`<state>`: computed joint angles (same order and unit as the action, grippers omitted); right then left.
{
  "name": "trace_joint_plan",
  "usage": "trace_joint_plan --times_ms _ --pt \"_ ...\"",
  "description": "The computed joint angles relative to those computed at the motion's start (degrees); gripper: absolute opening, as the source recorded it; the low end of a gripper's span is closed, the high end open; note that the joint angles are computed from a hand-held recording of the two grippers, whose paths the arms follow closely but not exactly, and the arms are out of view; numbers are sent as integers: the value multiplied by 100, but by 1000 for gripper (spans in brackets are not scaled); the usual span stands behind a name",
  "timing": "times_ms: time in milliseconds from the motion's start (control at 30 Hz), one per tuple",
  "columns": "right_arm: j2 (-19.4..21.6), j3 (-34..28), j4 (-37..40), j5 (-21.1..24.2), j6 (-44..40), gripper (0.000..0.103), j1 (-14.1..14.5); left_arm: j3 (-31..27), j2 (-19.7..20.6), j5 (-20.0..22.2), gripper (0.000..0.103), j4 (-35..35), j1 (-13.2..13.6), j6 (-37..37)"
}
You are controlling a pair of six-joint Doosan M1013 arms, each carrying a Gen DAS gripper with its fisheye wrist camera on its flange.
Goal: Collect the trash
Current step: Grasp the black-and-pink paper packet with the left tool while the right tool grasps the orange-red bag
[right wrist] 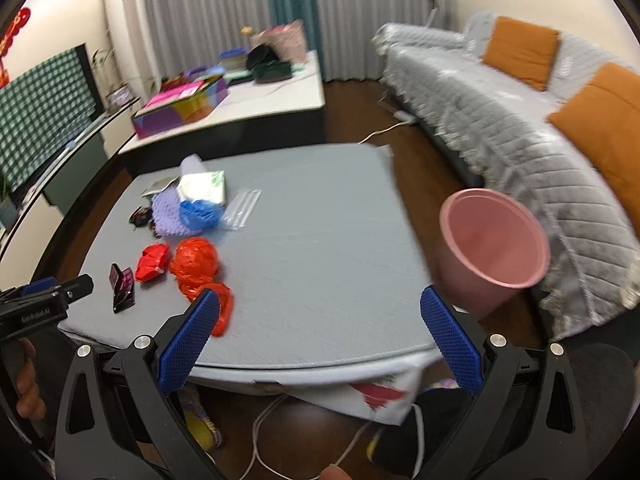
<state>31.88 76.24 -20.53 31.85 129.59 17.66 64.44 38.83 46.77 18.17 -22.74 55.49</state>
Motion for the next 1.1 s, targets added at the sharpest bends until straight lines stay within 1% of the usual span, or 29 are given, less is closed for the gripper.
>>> trace_joint_plan --times_ms 67,100,133,167,267,300,333,467,533,600,767,933,1000,1033,1067,1100 --pt "257 -362 651 139 -686 98 -28 -172 135 201 85 74 104 -131" --pt "346 -491 797 204 -877 98 -21 -239 189 270 85 63 149 -146" --pt "449 -639 986 295 -1122 98 -17 -327 264 355 85 -1 205 -121" --pt "618 -874 1328 420 -1532 98 -17 -441 350 481 85 -103 252 -67" --pt "957 -1344 1715 713 -2107 98 26 -787 635 877 85 -414 413 52" --pt "1052 -1471 1784 785 -2238 98 48 -838 681 939 85 -469 441 90" --pt "1140 -1583 1864 846 -2385 98 62 -986 806 1124 85 -569 491 167" --pt "1555 -2117 2335 1296 -3047 98 110 -1335 1108 1568 85 -823 591 318" --pt "1740 -2353 2478 1558 -3175 98 125 -1518 1255 1788 85 -999 647 372" --pt "1867 -2535 2564 1717 -3235 98 129 -1637 1354 1871 85 -1161 697 392" --pt "2064 -2821 2474 1790 -3212 98 163 -1991 1619 2135 85 -1491 808 394" --pt "2344 -3164 2749 2200 -3225 98 94 -2230 1813 2264 85 -1606 860 344" --pt "2409 -3229 2719 2243 -3128 98 78 -2350 1909 2336 82 -1685 886 367" --pt "2403 -3205 2672 2194 -3089 98 76 -2353 1918 2292 80 -1620 878 332" --pt "2376 -3153 2608 2095 -3064 89 80 -2360 1930 2232 75 -1591 880 337" --pt "2369 -3148 2647 2086 -3148 72 77 -2353 1926 2221 64 -1538 873 306"
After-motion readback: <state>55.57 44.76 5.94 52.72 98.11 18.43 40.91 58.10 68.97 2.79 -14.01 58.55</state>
